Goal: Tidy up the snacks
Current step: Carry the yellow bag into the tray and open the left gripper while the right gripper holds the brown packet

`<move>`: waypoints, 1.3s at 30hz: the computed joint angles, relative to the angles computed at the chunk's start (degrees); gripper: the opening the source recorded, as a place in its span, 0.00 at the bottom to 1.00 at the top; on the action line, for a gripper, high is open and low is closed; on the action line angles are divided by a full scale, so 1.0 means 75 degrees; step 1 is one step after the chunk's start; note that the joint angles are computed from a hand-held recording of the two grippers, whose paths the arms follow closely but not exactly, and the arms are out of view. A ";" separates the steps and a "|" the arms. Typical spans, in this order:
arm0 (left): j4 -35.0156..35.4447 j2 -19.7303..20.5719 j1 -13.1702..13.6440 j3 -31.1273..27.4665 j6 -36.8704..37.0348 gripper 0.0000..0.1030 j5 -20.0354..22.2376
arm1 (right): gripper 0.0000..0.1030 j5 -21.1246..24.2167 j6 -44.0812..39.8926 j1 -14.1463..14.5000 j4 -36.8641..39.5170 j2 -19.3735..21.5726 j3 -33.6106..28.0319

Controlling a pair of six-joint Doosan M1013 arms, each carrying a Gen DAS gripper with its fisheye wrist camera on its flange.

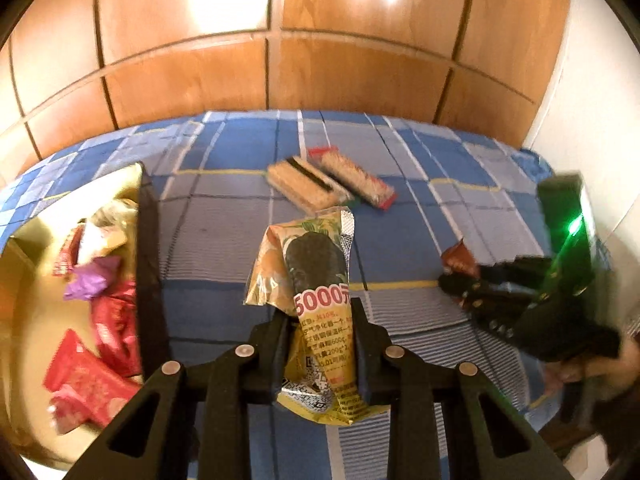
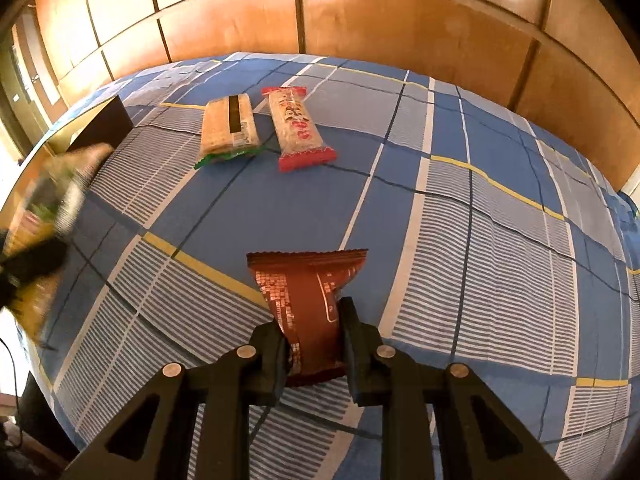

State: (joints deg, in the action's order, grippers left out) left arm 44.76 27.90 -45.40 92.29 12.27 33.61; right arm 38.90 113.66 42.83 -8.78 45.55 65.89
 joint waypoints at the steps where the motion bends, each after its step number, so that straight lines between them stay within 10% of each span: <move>1: 0.0072 -0.0042 -0.0006 0.0019 -0.0101 0.27 0.0040 | 0.24 -0.0047 0.0051 0.0004 -0.0048 -0.0005 0.0018; 22: 0.1046 -0.0984 0.0211 0.1137 -0.2527 0.27 0.1033 | 0.22 -0.0372 0.1680 0.0262 -0.1907 -0.0087 0.0319; 39: 0.0662 -0.1826 0.1079 0.2518 -0.4927 0.27 0.1265 | 0.22 -0.0724 0.2147 0.0274 -0.2217 -0.0169 0.0540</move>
